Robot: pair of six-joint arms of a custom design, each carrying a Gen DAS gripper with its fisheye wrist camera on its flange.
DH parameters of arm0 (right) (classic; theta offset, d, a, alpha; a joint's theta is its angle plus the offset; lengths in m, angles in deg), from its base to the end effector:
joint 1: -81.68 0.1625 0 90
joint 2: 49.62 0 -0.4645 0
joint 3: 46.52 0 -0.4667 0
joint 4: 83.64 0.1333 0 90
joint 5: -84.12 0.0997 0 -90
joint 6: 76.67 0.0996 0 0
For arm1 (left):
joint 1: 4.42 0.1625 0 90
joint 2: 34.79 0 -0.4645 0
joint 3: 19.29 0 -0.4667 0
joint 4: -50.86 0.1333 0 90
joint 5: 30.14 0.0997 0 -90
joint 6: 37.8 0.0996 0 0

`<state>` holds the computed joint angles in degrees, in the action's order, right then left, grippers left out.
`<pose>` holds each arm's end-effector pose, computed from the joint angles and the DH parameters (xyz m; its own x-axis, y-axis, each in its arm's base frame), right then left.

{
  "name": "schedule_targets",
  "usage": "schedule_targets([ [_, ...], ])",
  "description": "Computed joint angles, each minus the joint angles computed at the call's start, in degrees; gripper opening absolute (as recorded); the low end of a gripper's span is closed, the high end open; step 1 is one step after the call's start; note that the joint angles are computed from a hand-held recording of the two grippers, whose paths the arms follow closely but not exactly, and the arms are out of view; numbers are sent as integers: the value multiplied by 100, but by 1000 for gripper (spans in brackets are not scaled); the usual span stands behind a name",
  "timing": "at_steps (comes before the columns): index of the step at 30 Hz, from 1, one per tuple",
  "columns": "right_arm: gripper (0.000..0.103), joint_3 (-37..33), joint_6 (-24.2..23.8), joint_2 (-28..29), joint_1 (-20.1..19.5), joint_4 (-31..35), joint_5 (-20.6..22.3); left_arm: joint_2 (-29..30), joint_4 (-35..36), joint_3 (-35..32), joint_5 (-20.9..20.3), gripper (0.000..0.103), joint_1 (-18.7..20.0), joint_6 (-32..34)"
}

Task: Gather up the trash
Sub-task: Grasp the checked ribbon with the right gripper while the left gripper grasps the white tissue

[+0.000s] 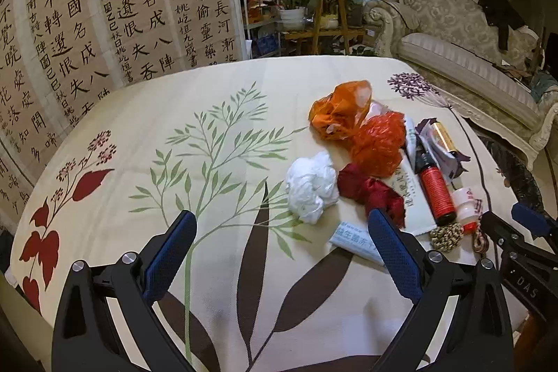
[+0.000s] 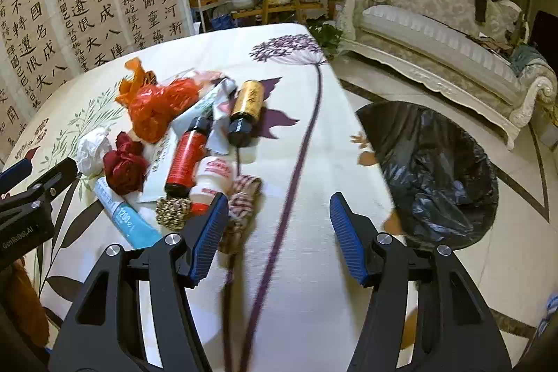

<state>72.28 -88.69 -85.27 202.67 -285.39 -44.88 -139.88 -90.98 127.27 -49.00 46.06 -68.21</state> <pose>0.3477 -0.4417 -0.0504 -0.7092 -0.2955 0.6401 -0.6132 0.7066 -0.3531 -0.0361 -0.4014 0.2882 -0.6254 -0.3200 -0.7117 0.3587 0.6920 -0.6264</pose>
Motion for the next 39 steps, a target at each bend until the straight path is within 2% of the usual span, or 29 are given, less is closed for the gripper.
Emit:
schedule_targets([
  [12,47,-22,96,-54,-9,241,-59,-1,23,-44,-109,96,227,-92],
  [17,46,-54,166,-46,-26,408,64,3,4,-55,-137,96,259,-110],
  [20,40,-135,31,83,19,368,-37,-2,-26,-51,-140,96,266,-89],
  [22,25,-102,18,70,7,325,11,-31,-6,-44,-137,96,265,-101],
  [24,20,-75,111,17,-31,355,97,-48,-15,-42,-131,96,272,-91],
  [32,19,-48,125,-67,-101,198,24,39,-298,-101,-228,96,372,71],
  [39,19,-100,87,-89,-185,154,91,621,-1196,-293,-330,96,577,752],
])
